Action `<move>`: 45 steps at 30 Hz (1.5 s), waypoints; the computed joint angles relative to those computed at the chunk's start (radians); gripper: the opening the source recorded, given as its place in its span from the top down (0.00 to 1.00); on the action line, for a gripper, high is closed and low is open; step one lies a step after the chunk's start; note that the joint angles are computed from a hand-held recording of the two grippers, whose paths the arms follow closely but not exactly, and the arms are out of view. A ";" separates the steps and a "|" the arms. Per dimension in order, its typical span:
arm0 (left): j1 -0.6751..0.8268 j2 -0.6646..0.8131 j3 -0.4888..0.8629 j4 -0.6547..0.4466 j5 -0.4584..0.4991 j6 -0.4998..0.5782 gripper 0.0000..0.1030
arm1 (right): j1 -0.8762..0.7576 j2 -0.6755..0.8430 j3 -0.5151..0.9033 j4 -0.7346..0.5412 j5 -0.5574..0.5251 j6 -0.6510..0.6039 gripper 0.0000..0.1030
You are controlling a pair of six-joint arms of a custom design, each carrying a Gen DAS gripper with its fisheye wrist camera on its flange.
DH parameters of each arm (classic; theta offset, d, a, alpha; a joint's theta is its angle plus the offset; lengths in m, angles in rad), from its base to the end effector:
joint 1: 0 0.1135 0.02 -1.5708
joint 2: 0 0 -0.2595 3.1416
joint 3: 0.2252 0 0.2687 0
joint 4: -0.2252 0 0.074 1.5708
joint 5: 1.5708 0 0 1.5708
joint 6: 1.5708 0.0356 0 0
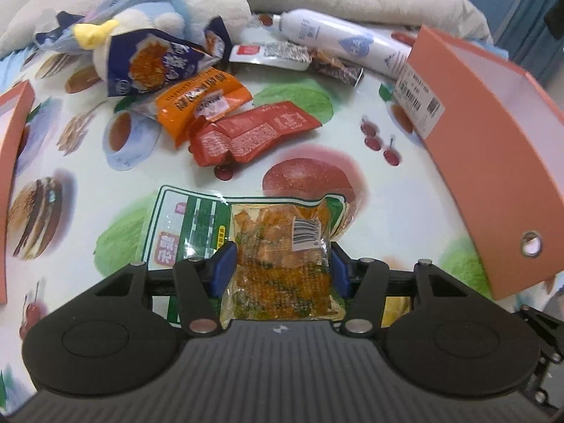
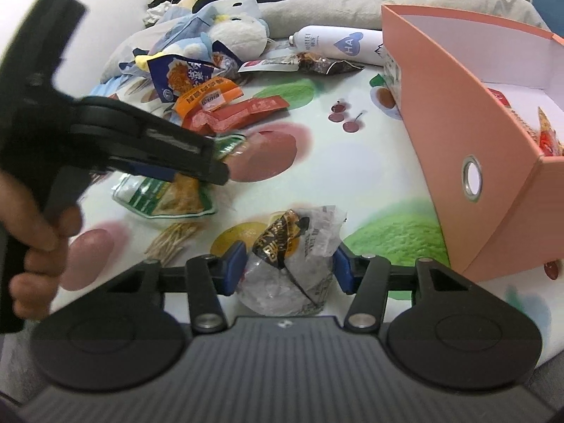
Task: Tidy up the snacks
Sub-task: 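Lift both held snacks and carry them toward the deep pink box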
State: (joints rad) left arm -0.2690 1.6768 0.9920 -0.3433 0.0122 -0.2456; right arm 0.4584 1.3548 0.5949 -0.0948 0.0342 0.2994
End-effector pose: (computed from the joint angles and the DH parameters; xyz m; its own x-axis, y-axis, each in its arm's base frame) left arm 0.3324 -0.0921 0.1585 -0.8668 -0.0132 -0.4984 0.0630 0.9887 -0.1357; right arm 0.2404 0.1173 0.1474 -0.7709 -0.0517 -0.6349 -0.2038 0.9643 0.1690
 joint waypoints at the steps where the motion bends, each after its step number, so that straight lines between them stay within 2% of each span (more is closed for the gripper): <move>1: 0.002 -0.025 -0.016 -0.001 0.001 -0.004 0.41 | 0.005 -0.008 0.000 -0.007 0.006 0.001 0.48; 11: 0.036 -0.270 -0.166 -0.032 0.044 -0.064 0.41 | 0.047 -0.110 0.014 -0.094 0.059 0.009 0.48; 19: 0.041 -0.372 -0.153 -0.082 0.056 -0.069 0.41 | 0.030 -0.178 0.070 -0.172 0.080 0.003 0.48; 33: -0.026 -0.372 0.078 -0.176 0.013 -0.108 0.41 | -0.097 -0.249 0.252 -0.293 0.037 -0.083 0.48; 45: -0.122 -0.233 0.373 -0.220 0.002 -0.098 0.41 | -0.267 -0.244 0.414 -0.319 -0.035 -0.175 0.48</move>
State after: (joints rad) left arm -0.3907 1.4440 1.3648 -0.5629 0.0146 -0.3440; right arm 0.1914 1.1113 1.0092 -0.4137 -0.0010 0.1246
